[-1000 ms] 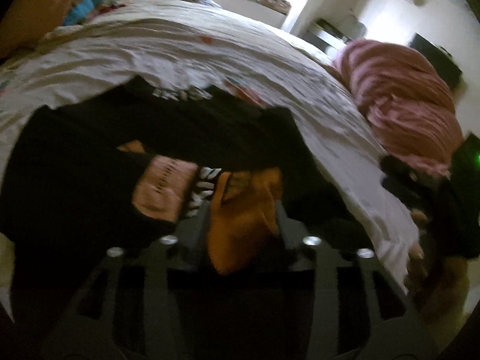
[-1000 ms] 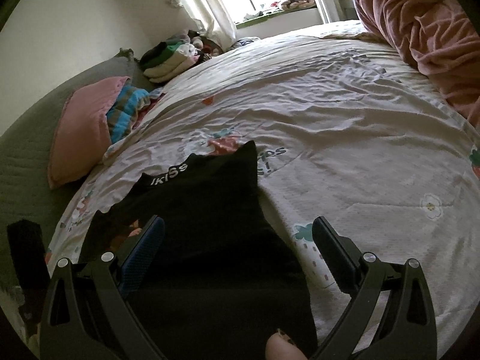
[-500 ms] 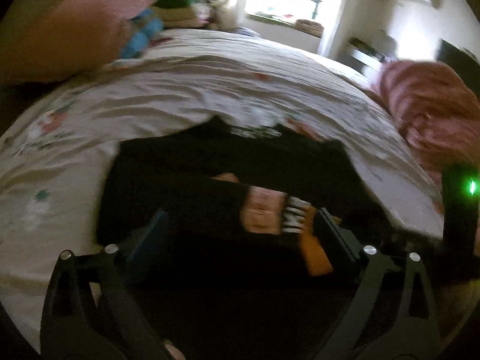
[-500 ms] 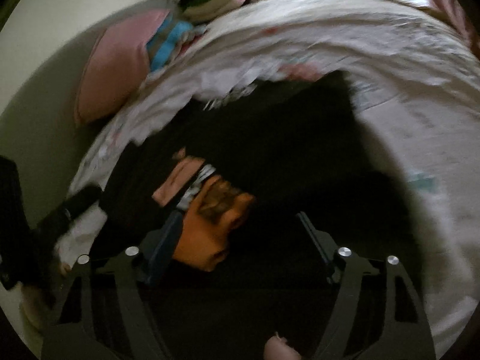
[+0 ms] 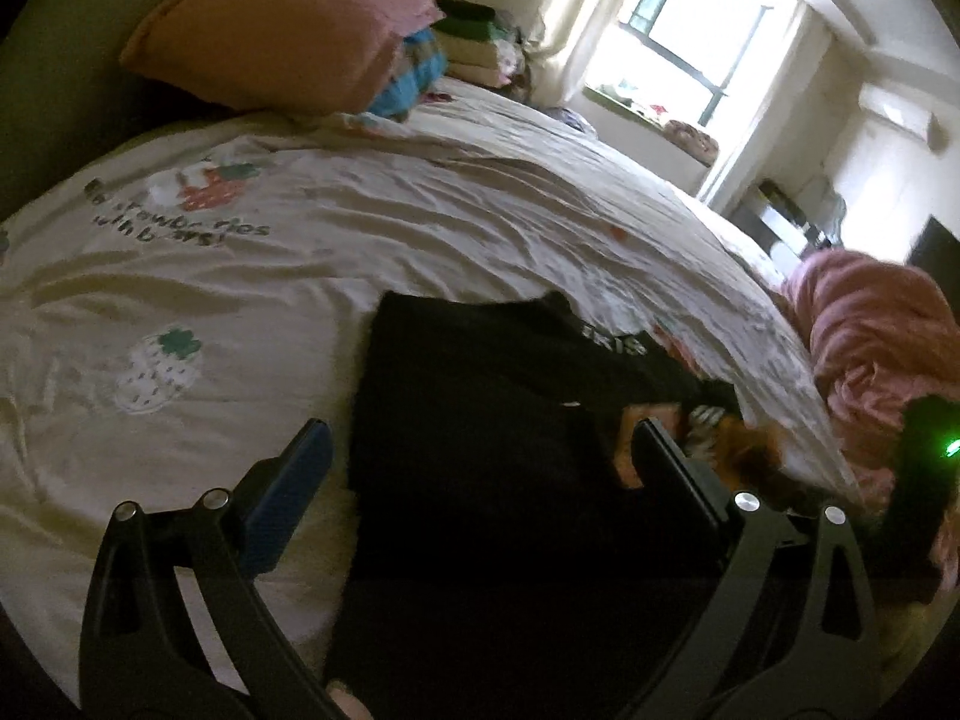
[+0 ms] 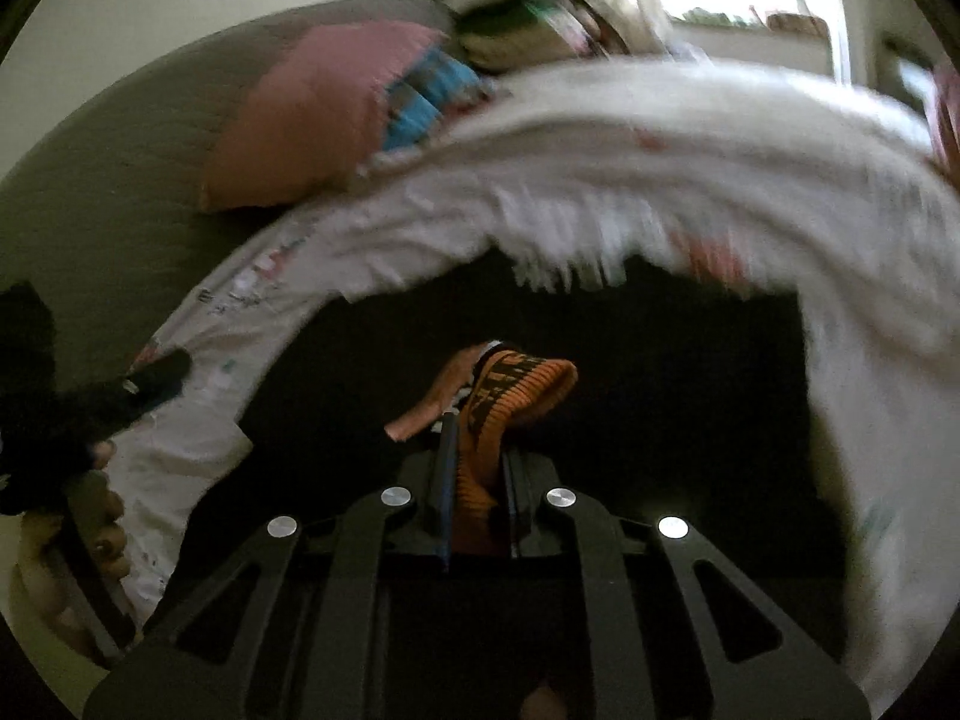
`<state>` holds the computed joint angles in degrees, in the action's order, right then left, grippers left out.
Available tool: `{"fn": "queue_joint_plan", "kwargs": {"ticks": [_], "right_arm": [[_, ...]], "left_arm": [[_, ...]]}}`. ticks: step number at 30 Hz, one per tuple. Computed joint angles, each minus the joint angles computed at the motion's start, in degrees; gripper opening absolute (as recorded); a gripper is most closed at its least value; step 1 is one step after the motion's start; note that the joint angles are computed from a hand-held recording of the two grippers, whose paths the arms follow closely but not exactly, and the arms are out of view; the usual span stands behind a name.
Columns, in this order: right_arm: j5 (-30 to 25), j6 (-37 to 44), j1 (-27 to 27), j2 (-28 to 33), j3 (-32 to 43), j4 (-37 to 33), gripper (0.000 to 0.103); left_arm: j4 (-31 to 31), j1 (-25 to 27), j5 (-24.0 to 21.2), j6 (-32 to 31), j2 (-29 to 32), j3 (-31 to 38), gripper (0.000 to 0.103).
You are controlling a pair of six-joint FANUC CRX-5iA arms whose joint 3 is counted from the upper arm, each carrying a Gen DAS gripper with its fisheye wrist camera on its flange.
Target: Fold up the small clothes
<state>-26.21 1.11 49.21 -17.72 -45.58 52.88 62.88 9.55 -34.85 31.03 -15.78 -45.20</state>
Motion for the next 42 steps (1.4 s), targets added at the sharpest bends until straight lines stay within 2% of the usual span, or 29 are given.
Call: {"fn": "queue_joint_plan", "kwargs": {"ticks": [3,7,14,18,32,34,38,39,40,42], "right_arm": [[-1.5,4.3,-1.0,-0.5,1.9,4.7,0.011],[-2.4,5.6,-3.8,-1.4,1.8,10.6,0.011],[-2.3,5.8,-7.4,-1.0,-0.9,7.9,0.011],[-1.8,3.0,-8.4,-0.3,-3.1,8.6,0.011],[-3.4,0.1,-8.3,-0.2,-5.5,8.3,0.011],[-4.3,0.3,-8.2,-0.5,-5.4,7.1,0.012],[-6.4,-1.2,-7.5,-0.9,-5.4,7.2,0.015],[-6.4,-1.3,-7.3,-1.0,-5.4,7.4,0.016],[-5.8,-0.5,-7.0,-0.8,-5.2,6.7,0.017],[-5.5,2.2,-5.7,-0.1,-4.1,4.4,0.019]], "left_arm": [[-0.7,1.3,-0.5,1.5,0.3,0.1,0.093],[-0.1,1.5,-0.8,1.1,0.5,0.1,0.093],[-3.9,-0.9,-0.1,2.6,2.0,1.9,0.093],[-8.3,-3.8,2.8,5.7,3.4,3.6,0.093],[-19.9,-9.3,3.8,13.9,10.1,10.9,0.093],[-20.8,-9.3,3.5,14.4,10.6,11.3,0.088],[-21.2,-9.3,3.1,14.9,11.4,11.5,0.086],[-21.0,-9.3,2.8,14.6,11.7,11.6,0.081],[-21.0,-9.3,2.6,14.5,11.8,11.6,0.07],[-22.0,-9.3,1.6,14.5,12.4,12.1,0.059]]}}
